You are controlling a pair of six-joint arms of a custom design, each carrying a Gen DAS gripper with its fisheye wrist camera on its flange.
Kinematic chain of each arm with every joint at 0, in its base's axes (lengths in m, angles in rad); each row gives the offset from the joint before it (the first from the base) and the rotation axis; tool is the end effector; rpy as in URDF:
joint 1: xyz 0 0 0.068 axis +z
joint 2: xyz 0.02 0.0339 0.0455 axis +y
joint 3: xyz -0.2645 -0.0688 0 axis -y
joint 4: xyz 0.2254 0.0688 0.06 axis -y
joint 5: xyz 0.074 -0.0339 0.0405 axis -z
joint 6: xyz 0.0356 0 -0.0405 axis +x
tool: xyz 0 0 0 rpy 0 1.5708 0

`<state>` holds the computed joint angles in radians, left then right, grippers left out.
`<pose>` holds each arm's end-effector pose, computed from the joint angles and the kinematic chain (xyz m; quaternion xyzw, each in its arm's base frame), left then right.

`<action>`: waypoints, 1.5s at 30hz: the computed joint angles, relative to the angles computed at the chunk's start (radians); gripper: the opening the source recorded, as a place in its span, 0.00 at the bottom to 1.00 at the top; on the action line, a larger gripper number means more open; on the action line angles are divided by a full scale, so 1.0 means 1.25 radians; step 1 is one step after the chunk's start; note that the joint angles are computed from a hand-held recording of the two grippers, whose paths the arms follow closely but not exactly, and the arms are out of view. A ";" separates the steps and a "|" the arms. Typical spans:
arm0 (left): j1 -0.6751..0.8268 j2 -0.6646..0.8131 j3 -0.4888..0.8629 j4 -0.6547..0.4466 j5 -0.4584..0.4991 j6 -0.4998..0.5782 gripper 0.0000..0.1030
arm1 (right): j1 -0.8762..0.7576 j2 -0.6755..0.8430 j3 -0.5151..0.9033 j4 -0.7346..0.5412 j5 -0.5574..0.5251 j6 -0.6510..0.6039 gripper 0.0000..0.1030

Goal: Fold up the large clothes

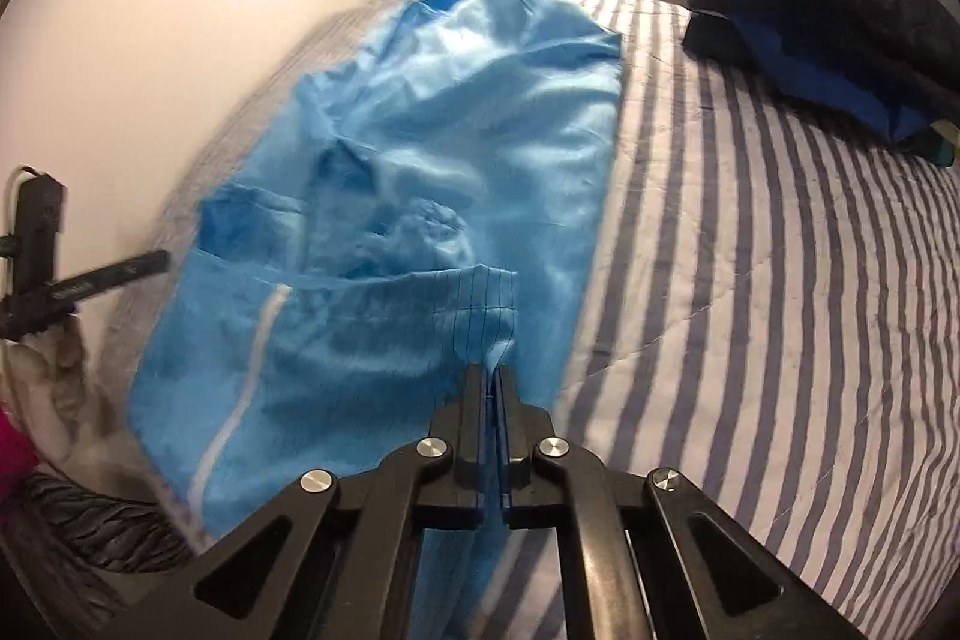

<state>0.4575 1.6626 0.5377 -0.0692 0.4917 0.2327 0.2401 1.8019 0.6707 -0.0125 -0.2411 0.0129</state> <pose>0.2177 0.0884 0.1014 -0.0616 0.9519 -0.1635 0.2518 0.2658 0.0738 0.0937 -0.1353 0.9611 0.1431 0.1939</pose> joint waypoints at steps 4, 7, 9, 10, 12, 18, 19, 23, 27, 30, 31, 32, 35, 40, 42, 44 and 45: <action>0.019 0.017 0.009 0.000 0.001 0.011 0.00 | -0.009 0.027 -0.004 0.009 -0.003 0.003 0.03; 0.036 -0.022 0.007 -0.028 0.018 0.027 0.00 | -0.042 -0.038 -0.015 -0.006 -0.019 0.007 0.28; 0.044 -0.064 -0.003 -0.059 0.049 0.033 0.00 | -0.073 -0.092 -0.018 -0.031 -0.056 0.001 0.28; 0.039 -0.084 -0.011 -0.071 0.063 0.034 0.00 | -0.088 -0.118 -0.024 -0.038 -0.083 -0.004 0.28; 0.016 -0.121 -0.034 -0.080 0.089 0.038 0.00 | -0.099 -0.152 -0.035 -0.047 -0.119 -0.021 0.28; -0.128 -0.055 -0.085 0.049 -0.017 -0.033 0.00 | -0.035 -0.117 -0.079 0.024 -0.129 -0.026 0.28; -0.131 -0.013 -0.082 0.076 -0.045 -0.046 0.00 | -0.002 -0.088 -0.072 0.044 -0.114 -0.013 0.28; -0.094 0.105 -0.071 0.138 -0.056 -0.041 0.01 | 0.056 0.033 -0.036 0.056 -0.053 -0.029 0.28; -0.112 0.041 -0.042 0.051 -0.058 -0.024 0.01 | 0.053 0.021 0.038 -0.070 -0.062 -0.078 0.31; -0.100 -0.001 0.020 -0.035 -0.018 -0.015 0.20 | 0.009 -0.036 0.079 -0.124 -0.124 -0.099 0.32; -0.094 -0.009 0.053 -0.061 0.002 -0.023 0.26 | -0.006 -0.052 0.105 -0.147 -0.137 -0.108 0.33; -0.088 -0.013 0.078 -0.073 0.014 -0.030 0.38 | -0.021 -0.063 0.136 -0.166 -0.146 -0.116 0.36; -0.084 0.034 0.206 -0.110 0.053 -0.068 0.44 | -0.060 -0.050 0.240 -0.205 -0.164 -0.121 0.51; -0.099 0.206 0.463 -0.172 0.072 -0.131 0.61 | -0.088 0.072 0.464 -0.271 -0.177 -0.093 0.54; -0.104 0.281 0.577 -0.202 0.072 -0.144 0.61 | -0.091 0.140 0.568 -0.308 -0.180 -0.083 0.55; -0.112 0.368 0.703 -0.239 0.071 -0.159 0.61 | -0.083 0.204 0.665 -0.337 -0.177 -0.055 0.55; -0.112 0.398 0.749 -0.258 0.074 -0.160 0.61 | -0.084 0.235 0.714 -0.353 -0.184 -0.042 0.55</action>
